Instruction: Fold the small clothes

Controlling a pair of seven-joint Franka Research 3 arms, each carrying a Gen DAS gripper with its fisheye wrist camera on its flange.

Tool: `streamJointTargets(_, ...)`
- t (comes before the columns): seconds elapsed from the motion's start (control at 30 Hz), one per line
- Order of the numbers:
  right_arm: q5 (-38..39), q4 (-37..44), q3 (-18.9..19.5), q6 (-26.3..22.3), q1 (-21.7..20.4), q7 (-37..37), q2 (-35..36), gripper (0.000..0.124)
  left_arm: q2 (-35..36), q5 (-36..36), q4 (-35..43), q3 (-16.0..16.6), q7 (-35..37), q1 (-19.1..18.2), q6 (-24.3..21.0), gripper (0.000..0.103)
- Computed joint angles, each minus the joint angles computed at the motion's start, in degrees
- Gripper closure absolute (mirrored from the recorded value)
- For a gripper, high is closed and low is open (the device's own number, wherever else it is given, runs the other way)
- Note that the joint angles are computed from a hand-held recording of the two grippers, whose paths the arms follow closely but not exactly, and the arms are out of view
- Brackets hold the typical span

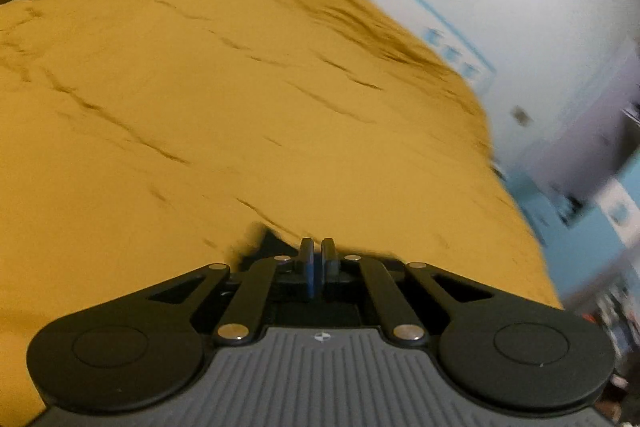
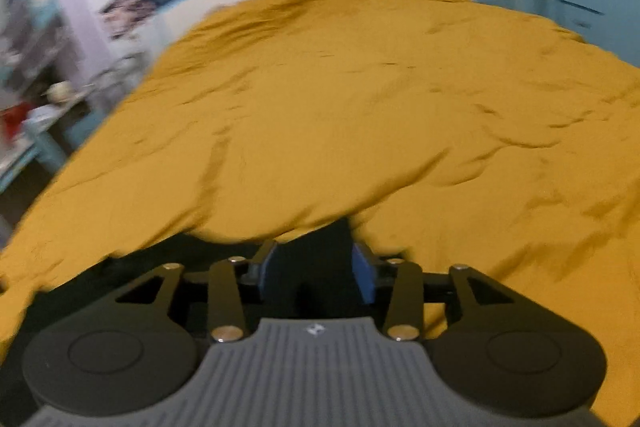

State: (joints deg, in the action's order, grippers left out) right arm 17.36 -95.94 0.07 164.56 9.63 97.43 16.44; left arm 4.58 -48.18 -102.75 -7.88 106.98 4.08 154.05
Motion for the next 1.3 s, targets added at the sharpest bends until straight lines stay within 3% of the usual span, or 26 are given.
streamJointTargets(0.13,16.9,-10.3,7.8,0.3,-3.2,-17.3,-9.5,0.081,-8.0,-7.2,-7.6,0.1,6.9,-2.5,-4.9,0.092)
streamJointTargets(0.27,27.4,-18.1,7.9,-1.4,-0.2,-25.6,-16.6,0.079,-12.2,-6.5,-13.8,1.7,9.5,-6.1,-5.7,0.084)
streamJointTargets(0.4,28.6,-24.3,6.1,0.1,3.3,-26.4,-20.9,0.075,-12.0,0.6,-16.1,3.1,5.1,-7.4,-4.5,0.084)
streamJointTargets(0.47,25.8,-27.1,5.1,1.5,4.2,-23.7,-22.5,0.076,-12.4,6.9,-18.0,2.8,1.4,-7.4,-0.8,0.085)
streamJointTargets(0.63,26.7,-33.3,2.0,5.9,6.3,-20.6,-27.0,0.082,-16.0,7.6,-22.6,5.5,-0.3,-8.2,0.7,0.095)
streamJointTargets(0.73,9.9,-37.2,7.5,8.9,-1.8,-4.0,-28.9,0.082,-19.0,10.9,-26.0,6.4,-4.1,-8.0,2.2,0.096)
streamJointTargets(0.8,4.2,-39.6,9.0,9.3,-4.9,2.0,-30.5,0.082,-19.8,16.1,-27.5,6.3,-8.1,-7.1,4.1,0.096)
streamJointTargets(0.97,2.3,-43.0,5.3,10.0,-2.7,4.5,-32.8,0.082,-21.9,11.8,-29.9,11.5,-8.5,-9.8,3.7,0.097)
streamJointTargets(1.07,-4.4,-42.3,10.4,8.4,-8.5,12.8,-34.0,0.079,-24.2,15.0,-30.2,10.4,-13.0,-9.3,4.0,0.091)
streamJointTargets(1.13,-8.2,-42.6,14.3,11.2,-12.2,20.4,-35.1,0.078,-26.4,17.1,-30.5,9.8,-14.8,-10.4,3.6,0.082)
streamJointTargets(1.2,-9.4,-41.7,16.1,14.0,-12.6,24.3,-35.0,0.078,-27.5,18.1,-30.1,9.6,-16.4,-12.3,2.2,0.069)
streamJointTargets(1.3,-10.3,-38.6,15.8,12.4,-8.7,24.5,-33.8,0.078,-29.1,15.4,-30.1,10.8,-13.8,-18.1,-0.3,0.067)
